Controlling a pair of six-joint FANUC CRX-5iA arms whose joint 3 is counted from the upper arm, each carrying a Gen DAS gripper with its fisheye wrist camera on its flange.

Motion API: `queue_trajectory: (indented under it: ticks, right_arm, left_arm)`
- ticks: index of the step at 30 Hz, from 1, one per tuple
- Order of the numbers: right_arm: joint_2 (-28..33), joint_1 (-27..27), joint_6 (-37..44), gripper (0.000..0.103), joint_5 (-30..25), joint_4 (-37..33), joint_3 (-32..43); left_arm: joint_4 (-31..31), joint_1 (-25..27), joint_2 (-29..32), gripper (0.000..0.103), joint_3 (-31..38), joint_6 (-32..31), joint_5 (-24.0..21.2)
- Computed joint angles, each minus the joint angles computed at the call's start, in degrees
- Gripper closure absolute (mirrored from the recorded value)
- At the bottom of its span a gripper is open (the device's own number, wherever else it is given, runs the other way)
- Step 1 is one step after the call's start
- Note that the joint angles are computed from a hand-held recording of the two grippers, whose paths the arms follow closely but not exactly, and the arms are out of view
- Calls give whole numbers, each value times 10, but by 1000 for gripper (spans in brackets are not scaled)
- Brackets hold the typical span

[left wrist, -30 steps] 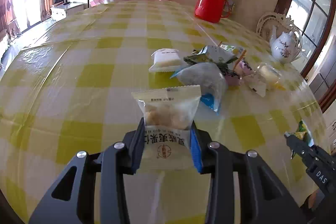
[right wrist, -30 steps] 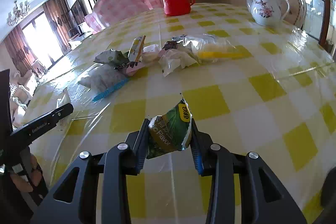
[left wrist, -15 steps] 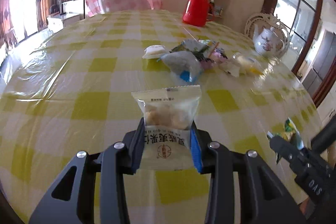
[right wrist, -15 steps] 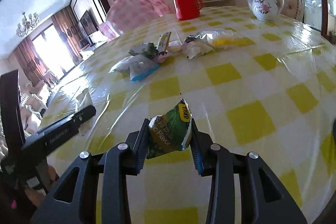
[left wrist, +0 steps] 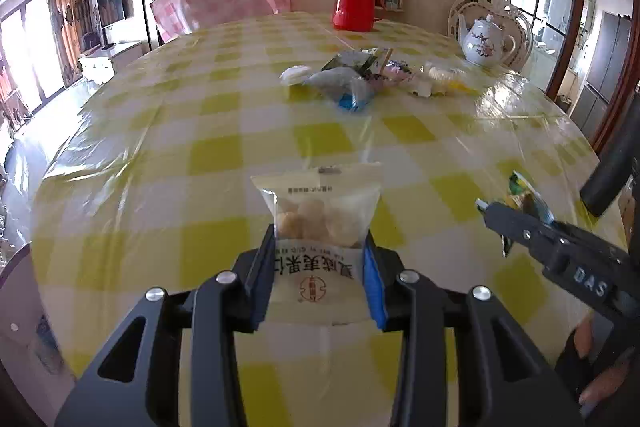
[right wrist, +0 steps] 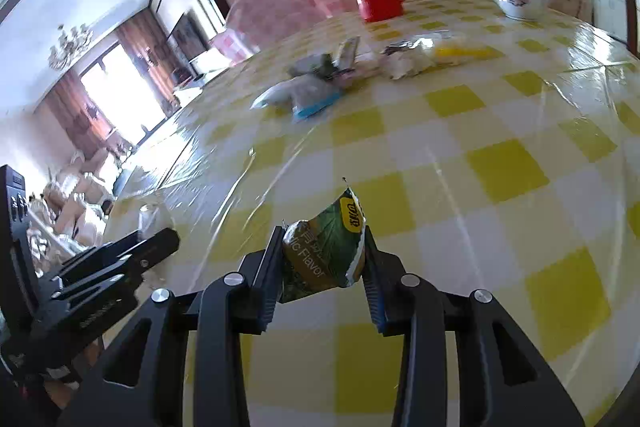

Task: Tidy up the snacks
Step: 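Carry the green packet and cookie bag with both tools toward the purple box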

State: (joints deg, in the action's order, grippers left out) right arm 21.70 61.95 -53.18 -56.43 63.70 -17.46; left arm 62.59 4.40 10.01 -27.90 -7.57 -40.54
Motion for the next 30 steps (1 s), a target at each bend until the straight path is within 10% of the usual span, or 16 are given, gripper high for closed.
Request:
queue_trajectory:
  ticks: [18,30]
  right_arm:
    - [82,1,147,66,72,-7,127]
    - [234,24,504,66,103,-104,422]
  left_arm:
    - [-6,136,0,63,9,-100,-14]
    - [-68,202,50,63,98,-74,58]
